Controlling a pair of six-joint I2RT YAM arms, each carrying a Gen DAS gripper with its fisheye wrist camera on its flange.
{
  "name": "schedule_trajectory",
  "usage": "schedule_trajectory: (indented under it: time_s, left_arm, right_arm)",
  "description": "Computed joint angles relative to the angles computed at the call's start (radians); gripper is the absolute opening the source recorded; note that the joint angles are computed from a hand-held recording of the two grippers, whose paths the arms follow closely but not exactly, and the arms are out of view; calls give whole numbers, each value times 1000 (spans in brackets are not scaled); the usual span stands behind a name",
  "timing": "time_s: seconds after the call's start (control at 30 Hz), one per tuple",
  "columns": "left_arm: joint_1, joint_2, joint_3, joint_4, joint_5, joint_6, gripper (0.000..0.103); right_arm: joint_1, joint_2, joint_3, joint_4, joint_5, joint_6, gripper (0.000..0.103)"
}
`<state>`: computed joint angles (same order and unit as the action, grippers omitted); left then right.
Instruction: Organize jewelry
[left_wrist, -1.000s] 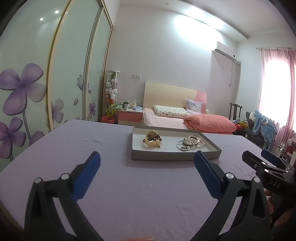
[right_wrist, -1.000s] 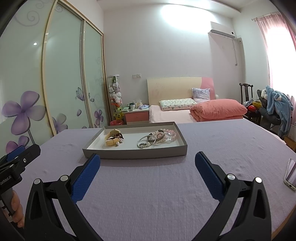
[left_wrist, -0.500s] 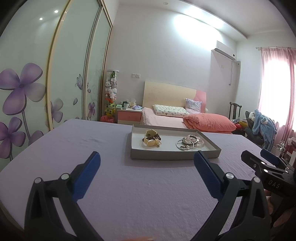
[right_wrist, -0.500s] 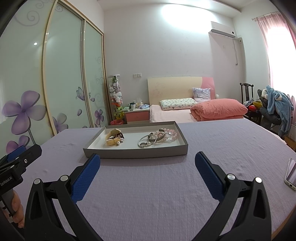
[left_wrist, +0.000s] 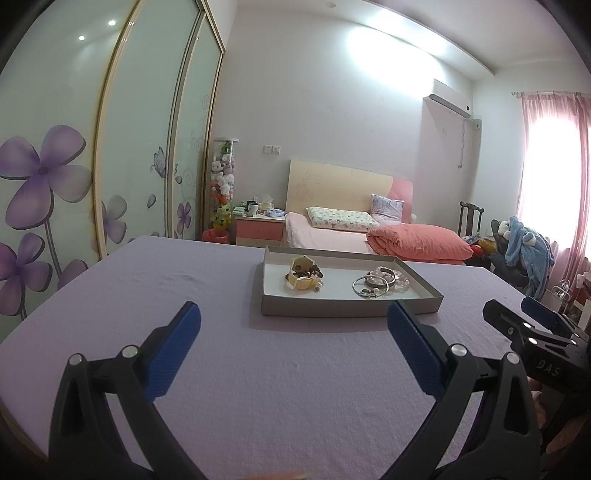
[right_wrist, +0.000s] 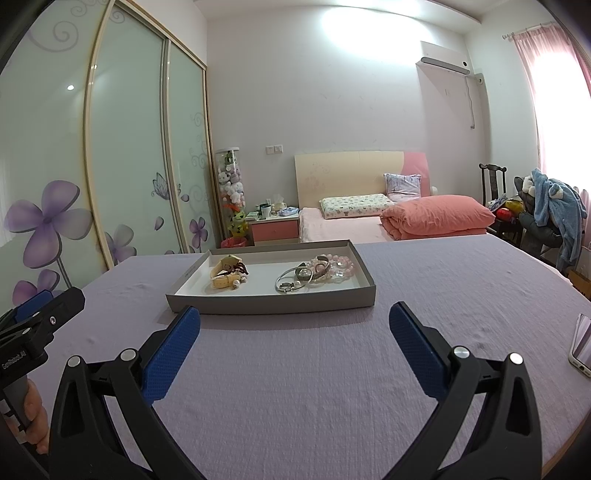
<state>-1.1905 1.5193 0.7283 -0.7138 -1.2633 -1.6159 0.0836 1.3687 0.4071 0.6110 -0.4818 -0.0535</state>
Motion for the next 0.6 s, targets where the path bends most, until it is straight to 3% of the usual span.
schedule_trajectory:
  time_s: [0.3, 0.6]
  left_arm:
    - [-8, 16, 9, -28, 0, -30, 99]
    - [-5, -8, -12, 4, 0, 5, 99]
  right_arm:
    - [9, -3, -15, 15, 8, 5, 101]
    - [15, -4, -20, 18, 11, 6, 101]
